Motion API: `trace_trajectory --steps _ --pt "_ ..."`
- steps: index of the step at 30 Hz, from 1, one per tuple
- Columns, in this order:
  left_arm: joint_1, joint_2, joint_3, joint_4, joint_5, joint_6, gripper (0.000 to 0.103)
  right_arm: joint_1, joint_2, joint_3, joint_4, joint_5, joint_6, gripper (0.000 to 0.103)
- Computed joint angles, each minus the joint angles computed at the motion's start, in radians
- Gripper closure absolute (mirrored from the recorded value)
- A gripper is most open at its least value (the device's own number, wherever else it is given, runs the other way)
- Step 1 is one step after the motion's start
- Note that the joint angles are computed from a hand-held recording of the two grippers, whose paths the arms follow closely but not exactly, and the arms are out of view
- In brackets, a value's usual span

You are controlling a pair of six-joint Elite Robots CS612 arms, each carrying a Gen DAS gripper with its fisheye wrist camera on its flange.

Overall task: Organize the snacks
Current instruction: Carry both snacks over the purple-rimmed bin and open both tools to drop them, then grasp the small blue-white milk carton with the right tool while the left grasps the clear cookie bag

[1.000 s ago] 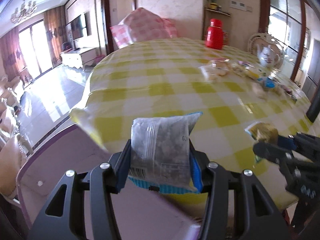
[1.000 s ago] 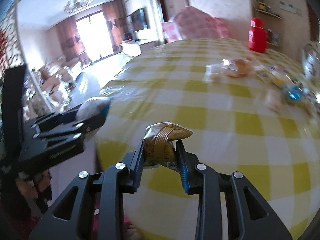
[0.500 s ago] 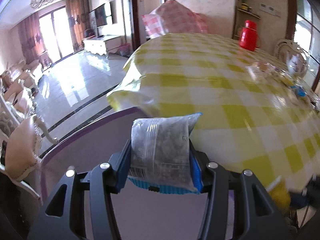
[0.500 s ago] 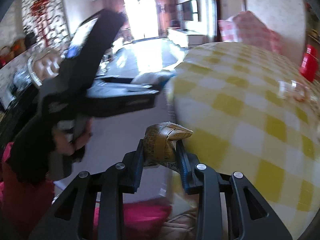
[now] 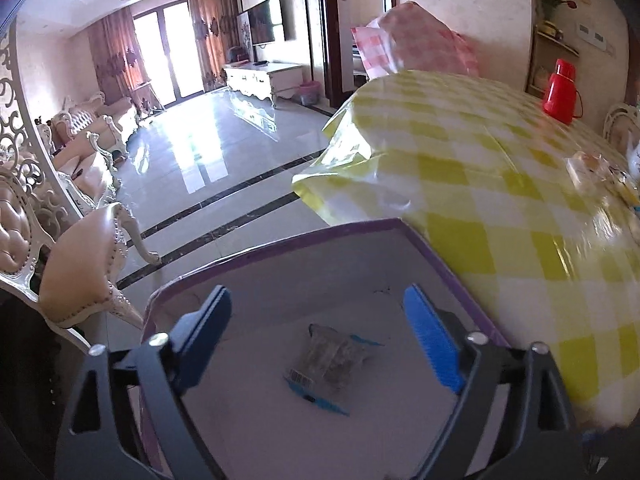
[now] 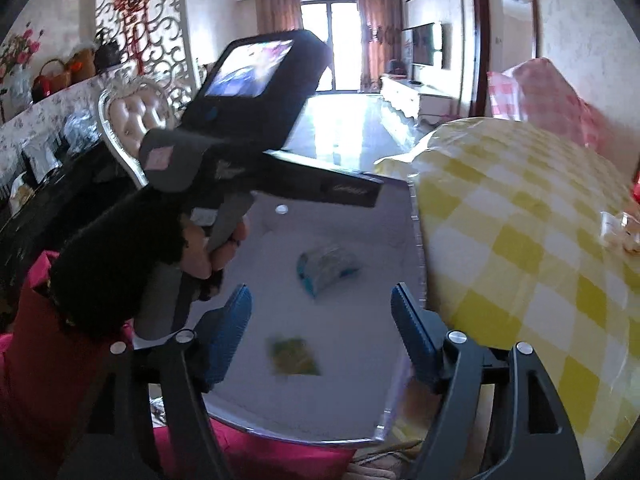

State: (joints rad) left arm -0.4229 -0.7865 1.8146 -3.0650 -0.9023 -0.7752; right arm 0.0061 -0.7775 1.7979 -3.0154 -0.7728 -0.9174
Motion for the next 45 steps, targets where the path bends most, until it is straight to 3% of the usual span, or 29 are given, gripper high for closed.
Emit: trace_trajectory --steps 7,12,15,17,19,20,22,27,31,36,38,40,45 --pt "-0.020 0.003 -0.015 0.003 0.044 0.005 0.007 -0.037 0.039 -0.061 -0.035 -0.014 0.165 0.032" --pt "-0.054 -0.008 -0.013 -0.054 0.071 -0.009 0.005 -0.084 0.068 -0.119 -0.066 -0.073 0.305 0.026" --pt "-0.078 -0.006 -0.021 -0.177 -0.004 0.036 0.002 -0.116 0.092 -0.154 -0.132 -0.167 0.426 0.025" --pt "-0.092 0.008 -0.049 -0.239 -0.097 0.068 0.002 -0.138 0.106 -0.182 -0.138 -0.220 0.506 0.023" --pt "-0.096 0.032 -0.098 -0.260 -0.216 0.107 0.002 -0.178 0.120 -0.224 -0.086 -0.204 0.623 0.023" --pt "-0.097 0.048 -0.143 -0.225 -0.294 0.121 0.002 -0.189 0.124 -0.231 -0.102 -0.224 0.656 0.022" --pt "-0.097 0.089 -0.235 -0.185 -0.408 0.147 0.002 -0.205 0.135 -0.251 -0.165 -0.333 0.711 0.017" --pt "-0.118 0.218 -0.515 -0.009 -0.430 0.185 0.002 -0.238 0.180 -0.346 -0.134 -0.487 0.827 0.016" --pt "-0.126 0.343 -0.760 0.122 -0.458 0.282 0.002 -0.236 0.242 -0.476 -0.132 -0.710 0.907 0.016" --pt "-0.128 0.486 -1.046 0.303 -0.458 0.344 0.002 -0.229 0.355 -0.743 0.064 -0.907 0.928 0.020" --pt "-0.125 0.537 -1.145 0.360 -0.445 0.345 0.002 -0.232 0.384 -0.812 0.136 -0.938 0.958 0.025" --pt "-0.117 0.568 -1.203 0.384 -0.479 0.327 0.002 -0.240 0.425 -0.905 0.217 -0.948 0.992 0.025" --pt "-0.115 0.592 -1.244 0.383 -0.511 0.402 0.002 -0.249 0.505 -1.079 0.365 -0.953 0.999 0.025"
